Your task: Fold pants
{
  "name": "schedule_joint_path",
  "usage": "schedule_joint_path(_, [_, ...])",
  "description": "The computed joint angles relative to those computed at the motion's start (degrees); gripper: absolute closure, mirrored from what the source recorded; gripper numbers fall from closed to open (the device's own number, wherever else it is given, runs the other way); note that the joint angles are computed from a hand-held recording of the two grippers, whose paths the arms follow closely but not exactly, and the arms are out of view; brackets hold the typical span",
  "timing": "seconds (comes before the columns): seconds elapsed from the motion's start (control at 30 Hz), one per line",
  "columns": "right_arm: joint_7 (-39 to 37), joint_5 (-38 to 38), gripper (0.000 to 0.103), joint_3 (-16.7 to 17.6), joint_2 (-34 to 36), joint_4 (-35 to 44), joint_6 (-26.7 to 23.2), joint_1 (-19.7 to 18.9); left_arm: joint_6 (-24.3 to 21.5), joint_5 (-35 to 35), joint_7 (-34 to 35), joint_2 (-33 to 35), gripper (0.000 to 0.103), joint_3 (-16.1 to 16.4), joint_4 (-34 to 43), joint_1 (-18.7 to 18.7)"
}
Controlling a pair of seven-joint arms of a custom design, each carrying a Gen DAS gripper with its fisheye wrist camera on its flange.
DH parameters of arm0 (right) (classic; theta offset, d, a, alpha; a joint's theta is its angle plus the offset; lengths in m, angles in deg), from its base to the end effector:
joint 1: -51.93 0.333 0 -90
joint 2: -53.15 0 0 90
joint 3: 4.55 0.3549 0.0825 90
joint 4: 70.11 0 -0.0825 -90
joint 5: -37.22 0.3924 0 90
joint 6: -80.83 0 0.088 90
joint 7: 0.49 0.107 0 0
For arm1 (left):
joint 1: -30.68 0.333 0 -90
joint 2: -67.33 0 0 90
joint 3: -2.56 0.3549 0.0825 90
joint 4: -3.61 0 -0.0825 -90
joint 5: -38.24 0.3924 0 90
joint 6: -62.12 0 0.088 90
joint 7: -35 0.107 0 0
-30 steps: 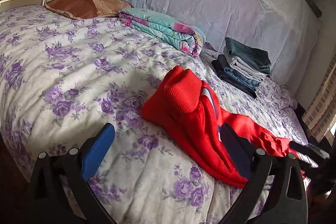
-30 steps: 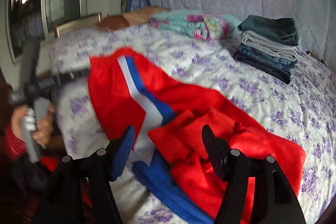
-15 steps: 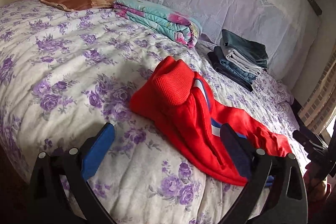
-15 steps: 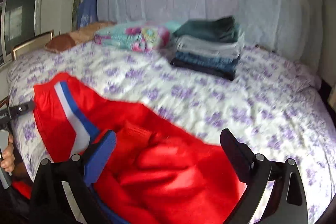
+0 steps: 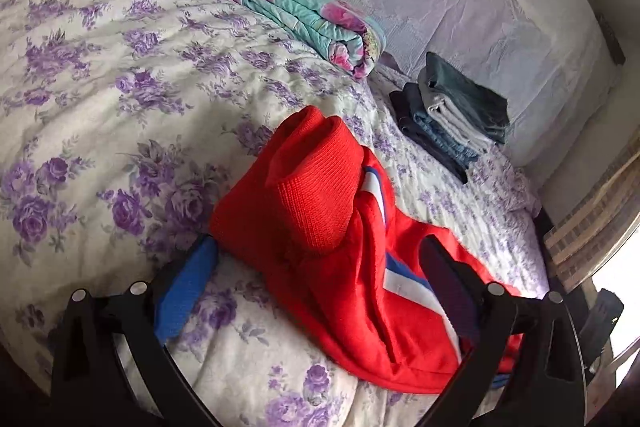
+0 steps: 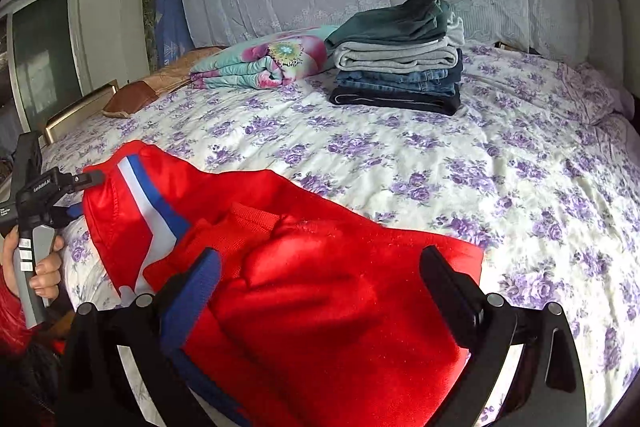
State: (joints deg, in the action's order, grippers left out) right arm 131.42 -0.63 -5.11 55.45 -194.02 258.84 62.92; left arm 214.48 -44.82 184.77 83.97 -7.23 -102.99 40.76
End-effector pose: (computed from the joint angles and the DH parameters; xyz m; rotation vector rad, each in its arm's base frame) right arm 0.5709 0.1577 0.5077 -1.7319 1.5659 -0.7205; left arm 0.6685 0.0411 0.4330 -2.0267 1.6878 -1.5006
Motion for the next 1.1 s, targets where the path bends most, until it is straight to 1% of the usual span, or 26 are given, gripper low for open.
schedule_joint_path(0.03, [4.8, -5.51, 0.003, -0.92, 0.42, 1.0, -2.32, 0.75, -1.88, -1.89, 0.75, -0.53, 0.005, -0.17, -0.64, 0.87])
schedule_joint_path(0.07, [5.59, -7.2, 0.003, -0.69, 1.05, 2.08, -6.33, 1.18, -3.26, -3.54, 1.14, -1.19, 0.005, -0.13, -1.46, 1.36])
schedule_joint_path(0.13, [-1.39, -1.78, 0.003, 1.62, 2.57, 3.81, -13.47, 0.88, -4.42, -4.13, 0.55, -2.13, 0.005, 0.37, -2.62, 1.13])
schedule_joint_path(0.17, [-1.14, -2.55, 0.003, 1.03, 2.65, 4.23, -14.44, 1.78, -4.23, -2.2, -0.11, -2.12, 0.005, 0.69, -2.54, 0.48])
schedule_joint_path(0.23, [0.93, -5.97, 0.003, 0.56, 2.61, 4.34, -14.21, 2.39, -1.0, 1.75, -2.12, -1.13, 0.005, 0.92, -1.44, -1.28])
schedule_joint_path(0.27, [1.54, -6.75, 0.003, 0.43, 2.61, 4.16, -13.9, 2.44, 1.09, 2.39, -2.48, -0.51, 0.005, 0.71, -0.82, -1.92])
schedule_joint_path(0.37, [-0.85, -2.55, 0.003, 0.64, 1.99, 2.21, -10.29, 1.31, 8.39, 4.52, -4.01, 1.24, 0.005, -0.25, 0.87, -3.73])
schedule_joint_path(0.43, [-2.99, 0.49, 0.003, 0.81, 1.77, 1.37, -8.63, 0.78, 13.38, 4.8, -2.9, 1.97, 0.005, -1.37, 1.11, -4.45])
schedule_joint_path(0.5, [-3.78, 1.49, 0.003, 0.79, 1.63, 1.06, -7.81, 0.76, 19.58, 5.46, -0.34, 2.53, 0.005, -2.62, 0.77, -5.53])
schedule_joint_path(0.53, [-3.4, 1.19, 0.003, 0.64, 1.51, 1.04, -7.53, 0.85, 22.4, 7.88, -0.62, 2.77, 0.005, -2.74, 0.35, -6.43])
schedule_joint_path(0.57, [-0.53, -1.71, 0.003, 0.02, 1.19, 1.09, -7.23, 1.26, 24.73, 11.66, -2.45, 2.9, 0.005, -2.27, -0.35, -7.67])
schedule_joint_path(0.6, [4.69, -7.46, 0.003, -0.83, 0.67, 1.4, -7.18, 1.84, 26.41, 14.68, -4.09, 2.93, 0.005, -1.75, -1.06, -8.61])
schedule_joint_path(0.67, [15.12, -20.06, 0.003, -1.28, -0.52, 2.61, -7.81, 2.27, 28.62, 18.96, -7.12, 3.11, 0.005, -0.99, -1.87, -9.82])
schedule_joint_path(0.7, [17.62, -23.49, 0.003, -0.77, -0.95, 3.2, -8.52, 2.16, 29.36, 20.16, -8.03, 3.18, 0.005, -1.17, -2.14, -9.8])
schedule_joint_path(0.73, [17.92, -24.53, 0.003, -0.07, -1.1, 3.81, -9.44, 2.06, 29.96, 20.88, -8.44, 3.23, 0.005, -1.84, -2.34, -9.27])
schedule_joint_path(0.77, [16.78, -23.9, 0.003, 0.57, -0.94, 4.29, -9.94, 1.97, 30.3, 22.03, -9.32, 3.28, 0.005, -2.04, -2.48, -9.11])
schedule_joint_path(0.8, [14.14, -21.71, 0.003, 1.15, -0.51, 4.67, -10.05, 1.93, 30.64, 22.89, -9.83, 3.32, 0.005, -2.53, -2.65, -8.67])
schedule_joint_path(0.83, [10.0, -18.25, 0.003, 1.78, 0.31, 5.13, -10.66, 2.02, 31.13, 23.39, -10.01, 3.37, 0.005, -3.41, -2.84, -7.96])
schedule_joint_path(0.87, [4.01, -13.46, 0.003, 2.66, 1.51, 5.96, -13.2, 2.4, 31.6, 23.85, -10.17, 3.42, 0.005, -4.34, -2.99, -7.21])
schedule_joint_path(0.9, [-0.49, -10.76, 0.003, 3.55, 3.18, 7.45, -17.65, 3.09, 31.96, 24.43, -10.44, 3.48, 0.005, -5.09, -3.14, -6.55])
schedule_joint_path(0.93, [-0.97, -12.08, 0.003, 2.44, 4.27, 8.14, -19.85, 5.06, 32.3, 24.95, -10.66, 3.51, 0.005, -5.92, -3.33, -5.85])
schedule_joint_path(0.97, [2.56, -16.01, 0.003, 2.21, 4.14, 7.86, -18.85, 5.12, 32.51, 25.55, -11.03, 3.55, 0.005, -6.58, -3.44, -5.26])
schedule_joint_path(1.0, [2.85, -15.91, 0.003, 2.0, 3.73, 7.6, -18.47, 5.2, 32.63, 26.21, -11.6, 3.57, 0.005, -7.02, -3.56, -4.83])
schedule_joint_path(1.03, [1.34, -13.9, 0.003, 2.03, 3.21, 7.17, -17.8, 4.93, 32.77, 26.87, -12.14, 3.58, 0.005, -7.46, -3.7, -4.42])
schedule_joint_path(1.07, [2.51, -14.61, 0.003, 1.63, 2.52, 6.55, -16.38, 4.82, 32.89, 27.6, -12.76, 3.6, 0.005, -7.77, -3.81, -4.12])
schedule_joint_path(1.1, [6.74, -18.37, 0.004, 0.96, 1.67, 6.03, -15.43, 4.98, 32.97, 28.41, -13.51, 3.58, 0.005, -7.83, -3.98, -4.0])
